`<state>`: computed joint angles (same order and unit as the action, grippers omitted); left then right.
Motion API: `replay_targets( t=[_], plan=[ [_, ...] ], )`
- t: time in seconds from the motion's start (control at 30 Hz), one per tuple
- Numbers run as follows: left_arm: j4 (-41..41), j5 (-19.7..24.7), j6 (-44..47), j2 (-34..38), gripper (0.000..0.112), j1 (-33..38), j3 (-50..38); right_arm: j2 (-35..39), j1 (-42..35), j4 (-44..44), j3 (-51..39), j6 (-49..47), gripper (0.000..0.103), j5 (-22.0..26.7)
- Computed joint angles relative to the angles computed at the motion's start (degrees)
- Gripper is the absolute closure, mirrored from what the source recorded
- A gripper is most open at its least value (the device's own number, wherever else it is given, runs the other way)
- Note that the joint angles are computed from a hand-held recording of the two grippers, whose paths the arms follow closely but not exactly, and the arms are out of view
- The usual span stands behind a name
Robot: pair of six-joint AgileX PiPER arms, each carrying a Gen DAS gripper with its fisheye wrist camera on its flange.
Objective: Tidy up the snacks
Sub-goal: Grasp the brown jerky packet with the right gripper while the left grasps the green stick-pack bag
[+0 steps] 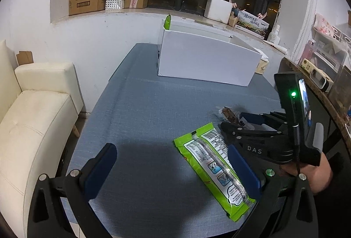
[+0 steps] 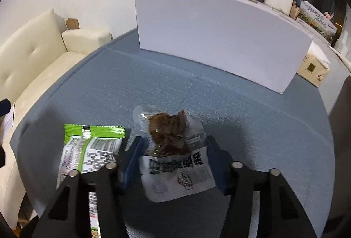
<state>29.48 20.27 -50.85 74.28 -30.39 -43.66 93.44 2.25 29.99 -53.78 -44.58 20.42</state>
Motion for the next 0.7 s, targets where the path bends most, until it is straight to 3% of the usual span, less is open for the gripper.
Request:
replay_targets(
  t=[0.33, 0.43, 0.6, 0.7],
  plan=[
    [0.1, 0.0, -0.4, 2.1, 0.009, -1.8, -1.0, -4.0, -2.4, 5.2, 2.9, -5.7, 0.047, -1.2],
    [1.8, 0.8, -2.8, 4.4, 0.009, -4.3, -2.5, -7.8, -5.4, 7.7, 4.2, -8.9, 0.047, 0.3],
    [10.5, 3.4, -14.4, 10.8, 0.009, -10.8, -6.6, -14.4, -13.4, 15.2, 7.1, -17.2, 0.047, 5.0],
    [10.9, 5.1, -16.9, 15.8, 0.009, -13.3, -10.5, -17.3, -18.0, 17.4, 8.4, -20.1, 0.047, 8.0]
  ],
)
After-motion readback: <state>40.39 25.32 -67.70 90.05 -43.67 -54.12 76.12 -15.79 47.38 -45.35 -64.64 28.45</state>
